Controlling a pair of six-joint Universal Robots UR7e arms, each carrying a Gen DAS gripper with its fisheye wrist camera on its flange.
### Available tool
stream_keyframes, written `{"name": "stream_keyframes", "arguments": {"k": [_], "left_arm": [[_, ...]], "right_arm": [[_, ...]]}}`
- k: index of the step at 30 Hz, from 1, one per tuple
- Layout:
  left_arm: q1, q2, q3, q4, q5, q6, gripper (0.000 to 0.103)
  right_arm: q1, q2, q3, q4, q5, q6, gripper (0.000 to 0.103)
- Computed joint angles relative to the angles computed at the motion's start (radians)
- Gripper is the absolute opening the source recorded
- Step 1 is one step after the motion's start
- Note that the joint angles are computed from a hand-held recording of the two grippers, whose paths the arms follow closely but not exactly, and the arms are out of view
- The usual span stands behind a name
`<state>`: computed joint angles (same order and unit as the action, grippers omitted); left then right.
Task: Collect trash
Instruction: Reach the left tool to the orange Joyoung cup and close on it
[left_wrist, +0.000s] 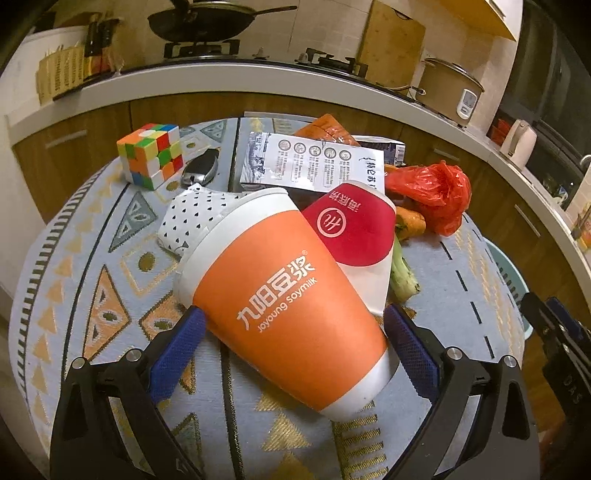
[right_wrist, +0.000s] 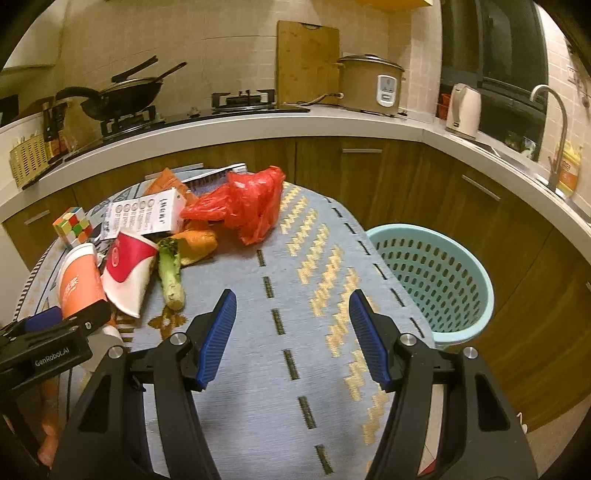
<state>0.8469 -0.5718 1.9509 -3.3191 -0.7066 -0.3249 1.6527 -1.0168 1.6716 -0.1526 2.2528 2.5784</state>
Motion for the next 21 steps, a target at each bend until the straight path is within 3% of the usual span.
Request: {"name": "stream_keyframes", "arguments": {"k": [8,18,21], "left_arm": [[0.041,-0.104,0.075,0.025,-0.115,0.035,0.074],[0.064,-0.161,0.104,0.073,-0.096,0.075,0.076],[0.073,-0.143,0.074,0.113,-0.097,0.061,0.075]], "right_arm": [[0.026,0.030,-0.023,0.006,-0.025,-0.033,0.060],[0.038,0.092,-0.091,0.118,-0.063,0.005,0.060],[0.033,0.117,-0.141,0.221,-0.128,0.042,0.068]]}}
